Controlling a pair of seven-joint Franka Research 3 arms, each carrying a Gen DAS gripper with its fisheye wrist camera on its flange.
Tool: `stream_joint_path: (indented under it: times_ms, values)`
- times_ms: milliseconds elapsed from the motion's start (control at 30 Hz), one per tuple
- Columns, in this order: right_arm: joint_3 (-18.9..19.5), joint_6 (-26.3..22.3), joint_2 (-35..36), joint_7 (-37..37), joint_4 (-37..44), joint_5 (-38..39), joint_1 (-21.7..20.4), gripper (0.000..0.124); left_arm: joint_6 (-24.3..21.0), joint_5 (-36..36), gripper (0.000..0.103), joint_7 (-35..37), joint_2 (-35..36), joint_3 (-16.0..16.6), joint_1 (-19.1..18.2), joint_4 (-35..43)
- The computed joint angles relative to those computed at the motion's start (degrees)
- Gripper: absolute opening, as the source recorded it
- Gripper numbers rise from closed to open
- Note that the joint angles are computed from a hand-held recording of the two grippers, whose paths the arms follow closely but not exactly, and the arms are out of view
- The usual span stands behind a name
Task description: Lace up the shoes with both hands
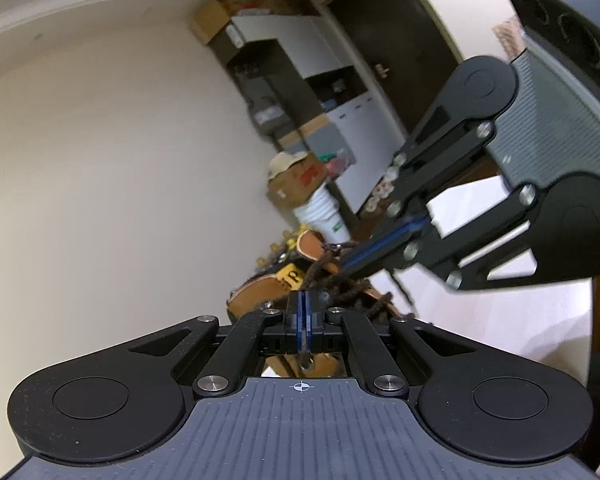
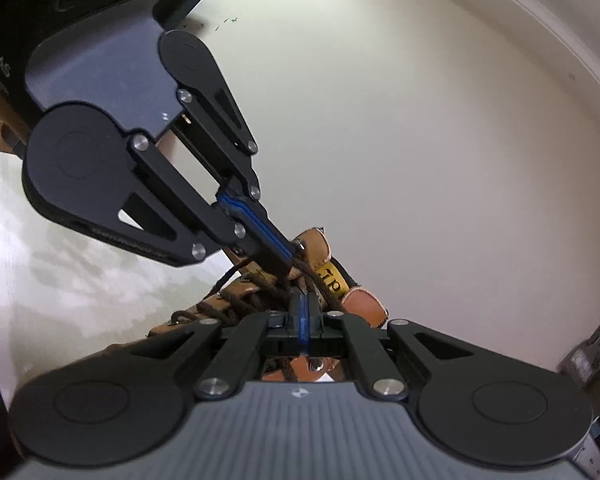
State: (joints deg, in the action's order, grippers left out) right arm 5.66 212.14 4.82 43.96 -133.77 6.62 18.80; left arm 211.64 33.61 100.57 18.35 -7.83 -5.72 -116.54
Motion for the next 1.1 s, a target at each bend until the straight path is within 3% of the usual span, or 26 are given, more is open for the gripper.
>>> stream_joint_path:
  times_ms: [200, 400, 800, 1100]
  values:
    - [-0.38, 2.76, -0.02, -5.72, -0.80, 5.83, 1.11, 0.004, -0.32, 0.90, 0.003, -1.72, -1.72, -0.16, 1.00, -2.05]
    - [-0.32, 1.07, -2.13, -5.14, -2.48, 9.18, 0.81, 0.004, -1.32, 1.35, 0.003, -4.32, -2.75, 0.18, 2.24, -3.20]
    - [-0.59, -1.17, -0.34, -1.15, -1.21, 7.27, -0.16, 0.009, -9.13, -13.30, 0.006, 4.73, -4.64, 3.24, -4.43, -4.92]
    - [-0.70, -3.00, -0.94, -1.22, -1.81, 8.48, -0.05, 0.010, -11.08, -13.42, 0.006, 3.55, -4.54, 2.03, -3.55, -4.73]
